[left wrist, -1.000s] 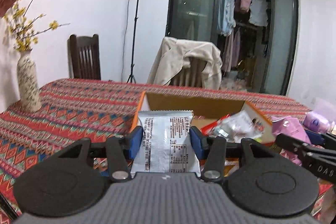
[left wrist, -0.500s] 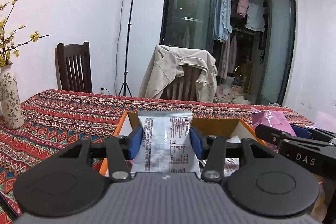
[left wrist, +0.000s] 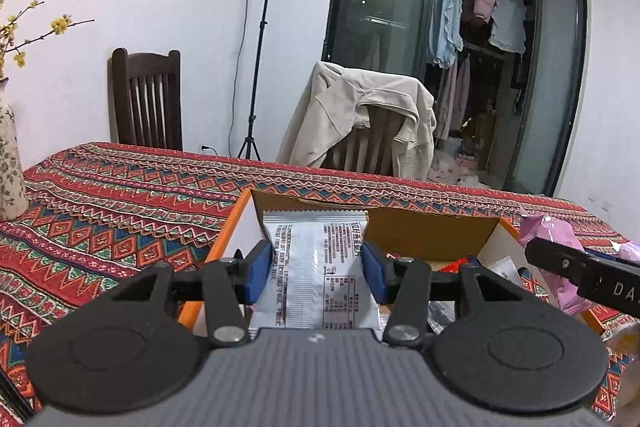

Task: Organize snacks
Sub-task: 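Lower both packets into the box and open both grippers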

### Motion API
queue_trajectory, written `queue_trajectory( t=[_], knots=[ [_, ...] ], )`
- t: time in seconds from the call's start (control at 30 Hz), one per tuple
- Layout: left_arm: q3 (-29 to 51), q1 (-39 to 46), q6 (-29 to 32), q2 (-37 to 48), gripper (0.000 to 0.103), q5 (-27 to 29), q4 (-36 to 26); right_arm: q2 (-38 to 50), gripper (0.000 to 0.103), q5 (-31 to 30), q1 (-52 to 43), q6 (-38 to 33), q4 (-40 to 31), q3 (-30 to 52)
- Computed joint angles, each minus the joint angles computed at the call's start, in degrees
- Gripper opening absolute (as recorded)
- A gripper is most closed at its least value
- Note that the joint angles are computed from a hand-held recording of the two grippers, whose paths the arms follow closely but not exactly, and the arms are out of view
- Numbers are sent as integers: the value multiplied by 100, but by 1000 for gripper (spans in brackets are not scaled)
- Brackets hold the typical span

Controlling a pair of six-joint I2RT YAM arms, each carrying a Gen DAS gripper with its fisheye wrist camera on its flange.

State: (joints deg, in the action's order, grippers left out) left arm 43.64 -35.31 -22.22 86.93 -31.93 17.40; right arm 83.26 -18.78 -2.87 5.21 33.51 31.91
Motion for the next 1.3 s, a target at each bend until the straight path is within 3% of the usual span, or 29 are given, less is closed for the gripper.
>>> queue_trajectory(
  t=[0.13,0.2,0.27,0.33,0.37,0.47,0.93,1.17,1.3],
  knots=[
    [-137,-57,93,11,54,-76,234,42,63,181,92,-122,38,-53],
    [-248,-71,100,-7,65,-120,414,35,66,249,100,-101,70,-93],
    [-343,-120,54,-49,85,-243,537,18,78,198,52,-12,128,-140],
    [-438,-134,50,-69,93,-327,703,2,93,176,17,70,222,-210],
    [-455,-137,38,-73,102,-359,727,3,95,150,-5,87,241,-230],
    [-454,-172,-30,-17,103,-556,732,17,103,153,-13,99,237,-262],
    [-379,-281,-207,-213,103,-757,365,-88,103,302,67,-31,229,-358],
    [-380,-366,-518,-835,103,-683,-382,-938,103,77,-50,-74,-506,-398],
    [-551,-512,-508,-1198,103,-773,-677,-1611,103,-51,-129,-476,-1095,-555]
  ],
)
